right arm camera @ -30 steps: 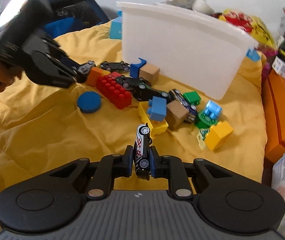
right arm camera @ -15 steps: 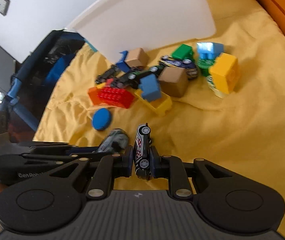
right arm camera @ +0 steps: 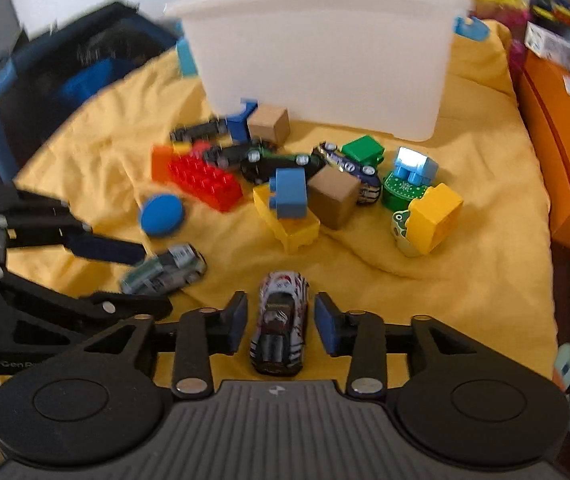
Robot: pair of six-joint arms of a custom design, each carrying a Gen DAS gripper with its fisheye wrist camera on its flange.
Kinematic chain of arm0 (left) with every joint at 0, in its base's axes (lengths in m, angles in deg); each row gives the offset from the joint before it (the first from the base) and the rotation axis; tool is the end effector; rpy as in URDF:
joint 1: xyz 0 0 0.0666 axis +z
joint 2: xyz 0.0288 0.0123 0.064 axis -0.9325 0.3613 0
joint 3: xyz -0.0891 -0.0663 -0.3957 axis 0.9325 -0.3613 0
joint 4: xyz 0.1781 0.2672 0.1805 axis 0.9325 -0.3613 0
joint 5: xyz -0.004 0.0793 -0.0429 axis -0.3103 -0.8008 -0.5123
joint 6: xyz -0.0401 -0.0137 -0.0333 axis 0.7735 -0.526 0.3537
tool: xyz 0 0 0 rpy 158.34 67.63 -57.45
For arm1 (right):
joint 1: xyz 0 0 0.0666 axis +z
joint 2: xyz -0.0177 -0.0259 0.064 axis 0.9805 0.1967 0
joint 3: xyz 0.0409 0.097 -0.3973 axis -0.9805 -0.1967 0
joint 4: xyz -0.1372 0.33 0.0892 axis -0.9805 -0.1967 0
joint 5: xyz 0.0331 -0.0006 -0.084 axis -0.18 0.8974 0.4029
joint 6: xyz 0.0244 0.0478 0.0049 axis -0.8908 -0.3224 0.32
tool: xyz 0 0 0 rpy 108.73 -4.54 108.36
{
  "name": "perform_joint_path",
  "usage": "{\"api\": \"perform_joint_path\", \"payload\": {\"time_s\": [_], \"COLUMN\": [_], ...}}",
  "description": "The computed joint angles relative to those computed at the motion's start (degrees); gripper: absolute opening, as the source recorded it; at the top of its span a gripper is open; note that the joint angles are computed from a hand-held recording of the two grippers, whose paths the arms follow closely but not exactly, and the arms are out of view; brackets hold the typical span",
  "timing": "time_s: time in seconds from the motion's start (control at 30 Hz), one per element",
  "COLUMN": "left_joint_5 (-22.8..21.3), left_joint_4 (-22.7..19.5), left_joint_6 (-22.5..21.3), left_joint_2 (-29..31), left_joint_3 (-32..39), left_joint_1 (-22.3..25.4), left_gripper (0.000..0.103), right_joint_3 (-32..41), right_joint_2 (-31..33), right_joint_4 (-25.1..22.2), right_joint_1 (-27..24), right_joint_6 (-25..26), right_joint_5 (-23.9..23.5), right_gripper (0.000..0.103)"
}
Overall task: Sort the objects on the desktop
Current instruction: 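Lift both toy cars over the white bin and release them inside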
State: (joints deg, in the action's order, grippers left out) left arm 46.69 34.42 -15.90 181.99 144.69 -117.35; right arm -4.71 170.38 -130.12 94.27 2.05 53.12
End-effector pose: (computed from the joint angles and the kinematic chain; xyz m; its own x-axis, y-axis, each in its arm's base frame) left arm 0.3650 -0.3962 0.3812 -0.8190 0.1647 -0.5496 0.2015 0.9795 -0.0068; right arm 0.4346 0.1313 0.3852 -0.6109 -0.5507 -0.5688 -0.6831 0.7298 0.0271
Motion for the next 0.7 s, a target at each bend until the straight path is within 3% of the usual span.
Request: {"api": "perform_joint_path", "payload": {"time_s": [0.07,0.1,0.23,0.33,0.57,0.7], "left_joint_5": [0.2,0.3,1.2,-0.2,-7.7,-11.6], "left_joint_4": [2.1,2.3,2.3,2.5,3.0,5.4], "left_joint_6": [-0.4,-0.6,-0.3,-1.3,-8.2,-15.7], "left_joint_2": [-0.2,-0.3,-1.1,-2.8,-5.6,-5.0], "left_joint_3": [-1.1,-1.1,-1.5,-1.1,4.4,9.7], "left_joint_1": [0.2,0.2,0.4,0.2,1.7,4.8], "left_gripper": [0.032,0.032,0.032,0.032,0.032,0.032], "right_joint_3": [-1.0,-1.8,-2.9,-1.3,5.7,12.5], "right_joint_2": [-0.2,-0.4,-1.4,-1.3,-1.4,0.9], "right_joint_4": [0.8,1.7,2.9,0.1,-1.0,2.4], "right_joint_1": [0.4,0.4,1.0,0.8,0.0,0.0], "right_joint_6": [1.8,2.4,6.0,6.2,5.9,4.6], "right_joint_5": [1.4,1.1,1.9,1.1,-1.2,-1.6], "right_gripper": [0.041,0.036,0.033,0.033,0.033,0.033]}}
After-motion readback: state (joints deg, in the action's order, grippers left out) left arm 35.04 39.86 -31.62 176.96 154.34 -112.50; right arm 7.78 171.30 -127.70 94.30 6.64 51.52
